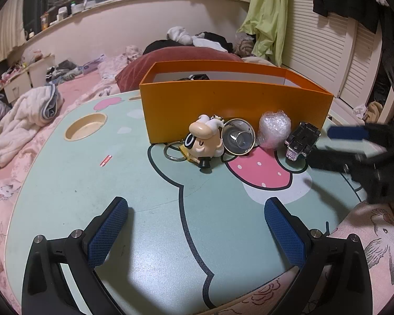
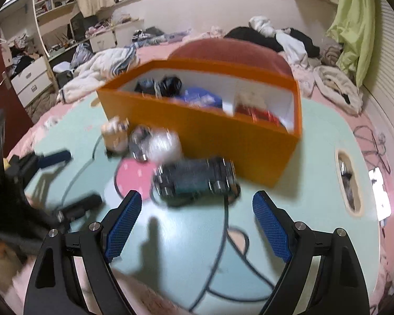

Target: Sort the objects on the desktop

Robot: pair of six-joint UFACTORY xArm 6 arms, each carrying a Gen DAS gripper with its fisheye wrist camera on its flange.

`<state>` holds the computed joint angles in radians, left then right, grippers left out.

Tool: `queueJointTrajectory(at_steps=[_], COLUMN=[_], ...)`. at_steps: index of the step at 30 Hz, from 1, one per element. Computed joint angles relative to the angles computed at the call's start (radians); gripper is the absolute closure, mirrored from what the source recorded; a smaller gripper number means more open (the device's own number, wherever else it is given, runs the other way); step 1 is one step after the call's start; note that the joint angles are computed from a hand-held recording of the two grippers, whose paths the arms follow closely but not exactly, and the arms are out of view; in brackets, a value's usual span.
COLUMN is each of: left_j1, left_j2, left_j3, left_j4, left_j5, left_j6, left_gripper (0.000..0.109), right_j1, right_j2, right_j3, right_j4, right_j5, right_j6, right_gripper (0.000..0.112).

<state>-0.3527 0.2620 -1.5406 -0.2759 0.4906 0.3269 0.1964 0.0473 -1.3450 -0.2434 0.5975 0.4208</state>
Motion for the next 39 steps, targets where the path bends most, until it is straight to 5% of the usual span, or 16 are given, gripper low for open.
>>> queueJointTrajectory(at_steps=[5,8,9,14,19,23,28,30,34,39], left_j1=[0.001,0.001,0.001,0.003,0.031,0.037,0.03,0.034,0.029,0.043], left_j2=[0.0,-0.001,0.001,-0.003,0.007,0.105,0.246,0.316,0.26,0.106], left_j3=[0.0,0.001,-0.002,0.002,-0.049,-0.213,-0.42,-0.521,-0.427,-0.201], left_j4=[-0.002,0.0,0.002,-0.028,-0.256,-0.263,-0.179,-0.153,-0.168,-0.354], left_j5=[0.0,0.0,0.0,-0.005,0.047,0.107,0.182,0.286,0.239,0.103], left_j6=[0.003,0.001,-0.001,0.012,0.096,0.026,-0.078,-0.111,-0.083,0.049], left_gripper=[0.006,0.006,0.006,0.006,0.007,0.036,0.053,0.076,0.076,0.076], right_j1=[0.018,0.005,0.001,-0.006,-0.022,-0.035,-0.036,-0.033,-0.033,-0.039], right_j2=[0.133,0.149,0.134,0.001,-0.12,-0.146,-0.123,-0.122,-0.136,-0.169], right_j3=[-0.193,-0.198,-0.173,0.027,0.198,0.242,0.211,0.208,0.225,0.266], right_j4=[-0.076,0.013,0.017,0.08,0.087,0.151,0.167,0.157,0.157,0.112], right_j5=[0.19,0.188,0.16,-0.009,-0.215,-0.279,-0.257,-0.259,-0.269,-0.344], right_j6=[0.028,-0.031,-0.027,-0.038,0.012,0.002,-0.009,-0.004,-0.004,0.035], right_gripper=[0.026,0.03,0.04,0.04,0.04,0.039,0.04,0.039,0.039,0.04])
